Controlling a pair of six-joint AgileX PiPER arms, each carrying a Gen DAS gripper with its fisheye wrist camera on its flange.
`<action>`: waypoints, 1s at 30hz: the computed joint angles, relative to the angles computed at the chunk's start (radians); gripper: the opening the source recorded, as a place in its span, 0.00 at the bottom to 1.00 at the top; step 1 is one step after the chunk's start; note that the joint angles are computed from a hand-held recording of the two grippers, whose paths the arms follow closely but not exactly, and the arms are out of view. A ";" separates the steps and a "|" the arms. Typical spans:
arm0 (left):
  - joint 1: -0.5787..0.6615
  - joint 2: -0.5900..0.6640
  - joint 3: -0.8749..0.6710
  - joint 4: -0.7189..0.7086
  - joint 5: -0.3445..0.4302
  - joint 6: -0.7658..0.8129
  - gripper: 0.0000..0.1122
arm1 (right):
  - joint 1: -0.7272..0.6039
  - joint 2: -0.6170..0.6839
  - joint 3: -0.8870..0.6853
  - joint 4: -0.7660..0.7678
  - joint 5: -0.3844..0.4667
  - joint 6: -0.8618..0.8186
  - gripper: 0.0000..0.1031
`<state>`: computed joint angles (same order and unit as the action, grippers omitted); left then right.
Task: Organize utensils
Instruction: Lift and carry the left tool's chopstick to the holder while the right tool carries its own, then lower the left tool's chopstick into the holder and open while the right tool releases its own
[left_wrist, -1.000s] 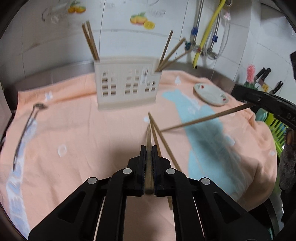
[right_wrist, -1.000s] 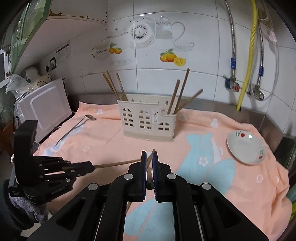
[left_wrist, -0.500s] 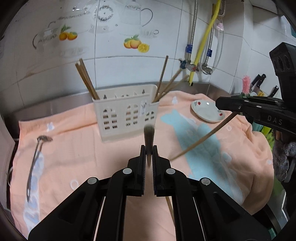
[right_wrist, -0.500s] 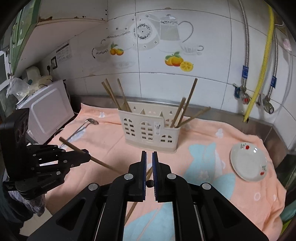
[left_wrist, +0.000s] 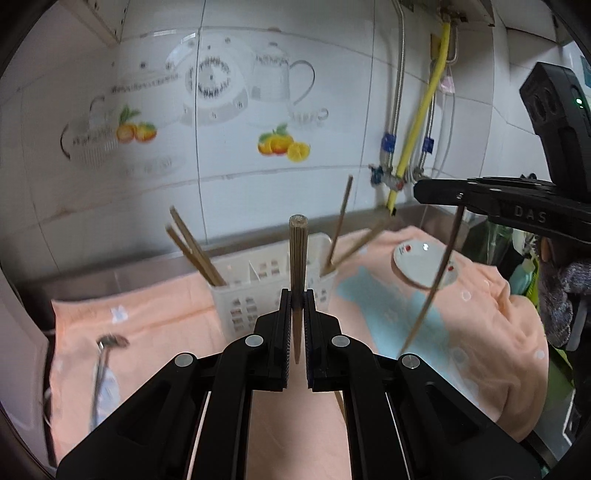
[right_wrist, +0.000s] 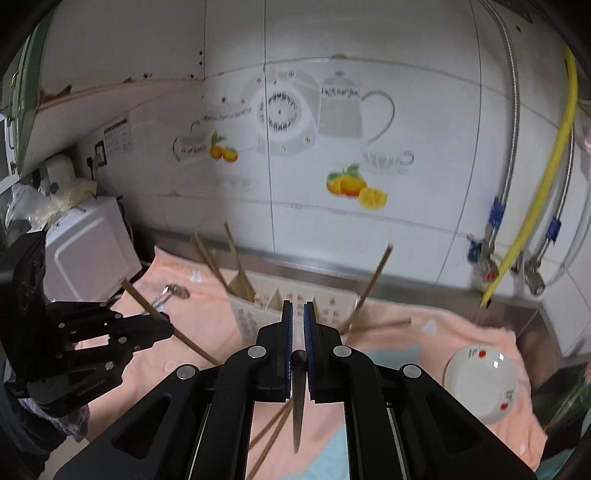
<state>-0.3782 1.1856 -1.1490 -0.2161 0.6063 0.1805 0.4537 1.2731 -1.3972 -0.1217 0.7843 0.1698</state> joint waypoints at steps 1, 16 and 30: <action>0.008 0.007 -0.018 -0.008 0.004 0.009 0.05 | -0.007 0.022 -0.035 0.004 0.003 -0.004 0.06; 0.068 0.194 -0.367 0.032 0.064 0.002 0.05 | -0.054 0.351 -0.582 -0.030 0.114 0.000 0.06; 0.141 0.309 -0.370 -0.053 0.043 0.055 0.05 | -0.086 0.474 -0.639 -0.061 0.038 0.056 0.06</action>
